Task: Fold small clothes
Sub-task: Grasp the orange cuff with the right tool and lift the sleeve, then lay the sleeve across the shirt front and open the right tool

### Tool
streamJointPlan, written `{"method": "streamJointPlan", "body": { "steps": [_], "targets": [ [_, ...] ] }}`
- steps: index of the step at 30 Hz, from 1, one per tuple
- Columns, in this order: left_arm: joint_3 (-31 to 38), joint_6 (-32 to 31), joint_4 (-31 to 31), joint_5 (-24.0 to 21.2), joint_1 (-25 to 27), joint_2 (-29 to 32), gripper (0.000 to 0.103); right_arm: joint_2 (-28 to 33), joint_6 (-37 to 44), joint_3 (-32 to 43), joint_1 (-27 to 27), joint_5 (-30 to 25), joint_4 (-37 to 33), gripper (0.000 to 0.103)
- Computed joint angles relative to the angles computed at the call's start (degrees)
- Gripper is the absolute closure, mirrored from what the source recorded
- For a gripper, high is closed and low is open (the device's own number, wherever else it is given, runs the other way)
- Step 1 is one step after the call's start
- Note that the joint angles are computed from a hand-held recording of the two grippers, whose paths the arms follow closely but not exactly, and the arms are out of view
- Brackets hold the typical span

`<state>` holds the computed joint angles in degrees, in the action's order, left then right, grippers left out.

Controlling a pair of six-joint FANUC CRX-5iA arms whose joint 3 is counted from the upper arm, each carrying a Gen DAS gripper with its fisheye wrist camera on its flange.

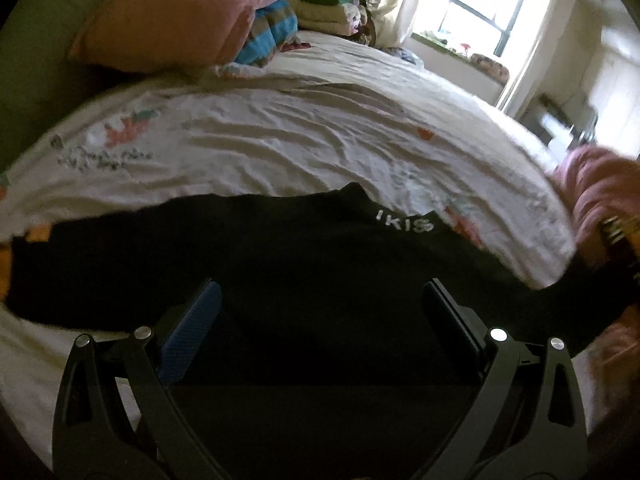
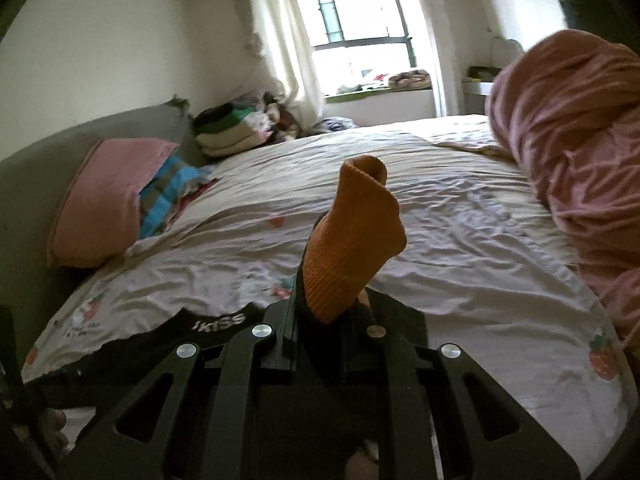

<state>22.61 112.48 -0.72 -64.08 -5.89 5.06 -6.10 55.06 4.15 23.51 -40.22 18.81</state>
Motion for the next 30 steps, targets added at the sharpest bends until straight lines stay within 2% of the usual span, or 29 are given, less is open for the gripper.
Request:
{"method": "streamJointPlan", "body": {
  "steps": [6,12,15,20,26,28,30],
  "targets": [
    [-4.7,-1.4,6.4,3.0,4.0,-2.4,0.009,1.6,1.0,0.5,3.4,-0.2,-0.1,0.09],
    [-12.3,-7.2,18.5,8.4,8.1,-4.9,0.009,4.3,3.8,2.3,6.6,-1.6,-2.5,0.09],
    [-13.0,-8.4,19.6,8.4,8.2,-4.9,0.009,5.9,4.5,3.0,8.2,-2.4,-3.0,0.09],
    [-19.8,-14.3,31.6,11.4,10.6,-5.9,0.009,8.2,8.1,4.6,10.3,-3.8,-6.1,0.09],
    [-24.3,-16.8,37.3,13.0,12.1,-6.8,0.009,11.6,12.5,8.0,11.4,-7.8,-11.7,0.089],
    [-24.9,-17.0,38.0,13.1,12.3,-6.7,0.009,12.4,15.1,9.3,11.3,-9.2,-15.0,0.086],
    [-25.1,-16.4,37.5,12.9,12.4,-6.5,0.009,12.9,17.4,10.3,11.2,-10.6,-17.3,0.078]
  ]
}}
